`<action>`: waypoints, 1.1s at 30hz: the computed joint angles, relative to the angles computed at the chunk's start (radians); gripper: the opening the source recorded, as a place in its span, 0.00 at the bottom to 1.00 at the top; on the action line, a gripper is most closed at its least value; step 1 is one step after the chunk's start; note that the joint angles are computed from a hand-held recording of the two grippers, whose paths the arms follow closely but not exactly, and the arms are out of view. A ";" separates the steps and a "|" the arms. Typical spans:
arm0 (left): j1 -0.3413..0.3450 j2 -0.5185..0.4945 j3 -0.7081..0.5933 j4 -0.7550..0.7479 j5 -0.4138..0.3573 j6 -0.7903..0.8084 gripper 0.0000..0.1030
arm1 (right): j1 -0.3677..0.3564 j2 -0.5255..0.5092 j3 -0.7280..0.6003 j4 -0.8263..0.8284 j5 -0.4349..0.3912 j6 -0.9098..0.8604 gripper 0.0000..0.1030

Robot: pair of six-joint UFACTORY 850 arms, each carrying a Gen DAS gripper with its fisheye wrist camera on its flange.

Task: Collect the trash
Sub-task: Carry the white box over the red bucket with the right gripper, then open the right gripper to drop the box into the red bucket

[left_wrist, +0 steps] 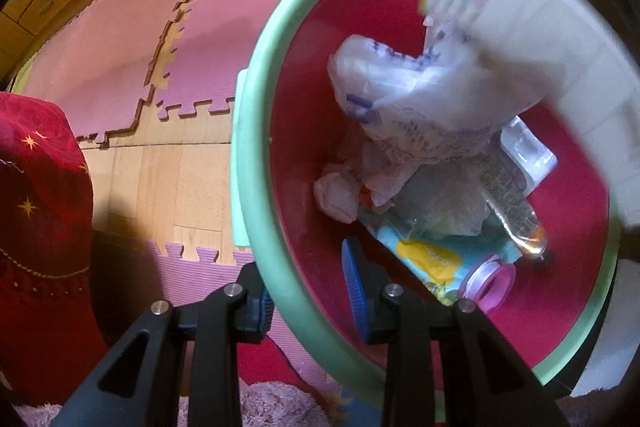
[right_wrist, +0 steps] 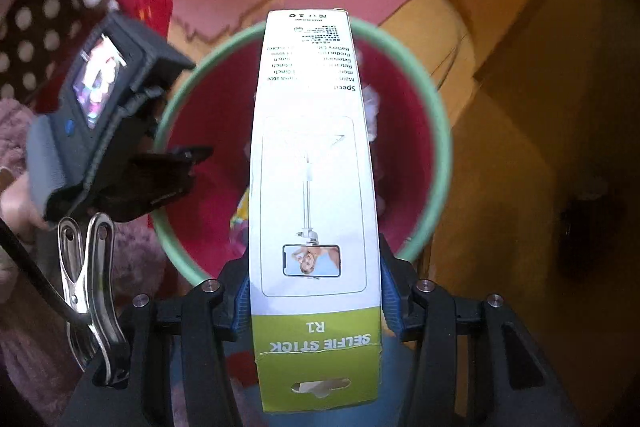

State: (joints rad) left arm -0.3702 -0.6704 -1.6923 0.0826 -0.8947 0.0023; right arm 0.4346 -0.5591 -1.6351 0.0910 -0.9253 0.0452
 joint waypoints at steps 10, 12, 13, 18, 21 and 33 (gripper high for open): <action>0.009 0.001 -0.002 -0.041 -0.007 0.021 0.31 | 0.018 -0.184 -0.208 0.043 -0.130 0.044 0.50; 0.015 -0.003 -0.007 -0.066 -0.018 0.028 0.31 | 0.021 -0.201 -0.218 0.043 -0.124 0.057 0.50; 0.017 -0.004 -0.008 -0.071 -0.019 0.029 0.31 | 0.022 -0.205 -0.215 0.042 -0.117 0.063 0.50; 0.018 -0.006 -0.011 -0.076 -0.023 0.032 0.31 | 0.016 -0.189 -0.169 0.056 -0.074 0.053 0.50; 0.021 -0.008 -0.013 -0.086 -0.027 0.034 0.31 | 0.016 -0.191 -0.152 0.068 -0.048 0.083 0.51; 0.023 -0.005 -0.011 -0.099 -0.028 0.040 0.31 | 0.025 -0.187 -0.076 0.061 0.036 0.158 0.52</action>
State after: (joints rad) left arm -0.3471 -0.6753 -1.7037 -0.0169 -0.9227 0.0421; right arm 0.4597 -0.7461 -1.7115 0.1515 -0.8890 0.2030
